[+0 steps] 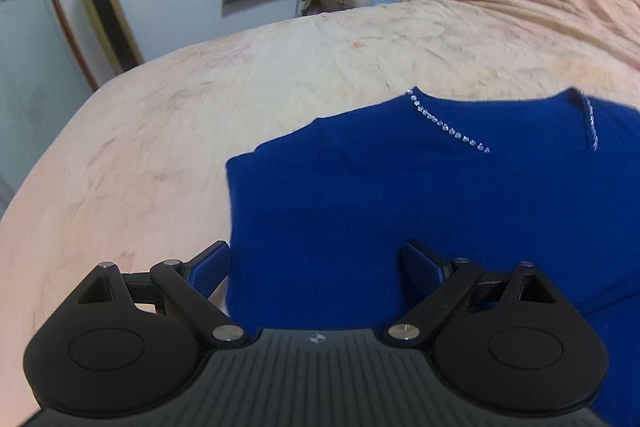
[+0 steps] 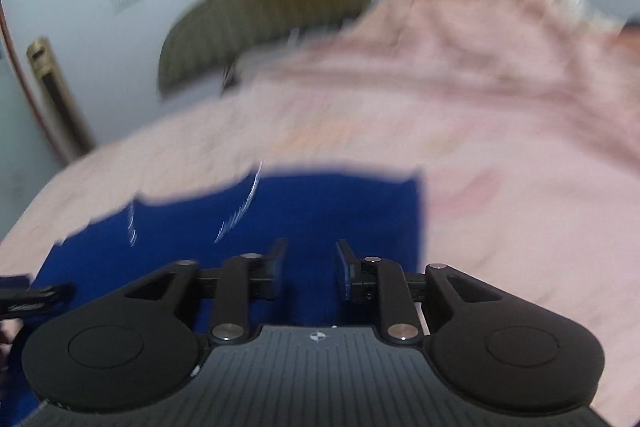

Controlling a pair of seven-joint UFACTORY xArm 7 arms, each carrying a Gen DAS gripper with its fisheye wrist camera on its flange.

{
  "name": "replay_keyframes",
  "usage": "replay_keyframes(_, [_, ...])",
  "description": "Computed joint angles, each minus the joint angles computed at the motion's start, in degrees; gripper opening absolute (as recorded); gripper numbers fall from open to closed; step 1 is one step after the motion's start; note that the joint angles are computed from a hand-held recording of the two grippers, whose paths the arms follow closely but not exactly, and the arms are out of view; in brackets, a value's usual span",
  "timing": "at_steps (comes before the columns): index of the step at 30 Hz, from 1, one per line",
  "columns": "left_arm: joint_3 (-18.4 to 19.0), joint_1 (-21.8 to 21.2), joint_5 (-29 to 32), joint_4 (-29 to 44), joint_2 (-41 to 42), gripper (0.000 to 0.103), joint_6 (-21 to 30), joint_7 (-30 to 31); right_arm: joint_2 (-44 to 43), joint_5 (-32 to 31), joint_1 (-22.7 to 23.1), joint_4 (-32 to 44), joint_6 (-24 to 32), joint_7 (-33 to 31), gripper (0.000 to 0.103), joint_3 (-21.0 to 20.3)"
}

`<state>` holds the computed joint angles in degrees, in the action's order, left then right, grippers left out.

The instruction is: Fold small clothes

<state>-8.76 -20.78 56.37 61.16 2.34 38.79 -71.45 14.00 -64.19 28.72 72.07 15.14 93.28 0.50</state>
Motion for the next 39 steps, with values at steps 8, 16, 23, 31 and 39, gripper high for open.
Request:
replay_keyframes(8, [-1.12, 1.07, -0.15, -4.21, -3.44, 0.094, 0.83, 0.99, -3.52, -6.28, 4.06, -1.73, 8.85, 3.30, 0.072, 0.30])
replay_keyframes(16, [-2.71, 2.96, -8.50, -20.84, -22.98, 0.094, -7.78, 3.27, -14.80, -10.94, 1.51, -13.13, 13.23, 12.27, 0.073, 7.75])
replay_keyframes(23, [5.18, -3.10, -27.63, -35.01, -36.51, 0.094, -13.95, 19.93, -33.30, -8.54, 0.09, -26.43, 11.79, 9.39, 0.083, 13.56])
replay_keyframes(31, [2.71, -0.69, -33.58, -39.63, -37.62, 0.080, -20.50, 25.51, -34.80, 5.99, -1.59, -33.86, 4.88, 2.15, 0.079, 11.57])
replay_keyframes(39, [-2.12, 2.68, -38.56, -40.25, -37.99, 0.005, -24.14, 28.21, -32.63, 3.64, -10.45, -35.69, -0.35, 8.34, 0.004, 17.98])
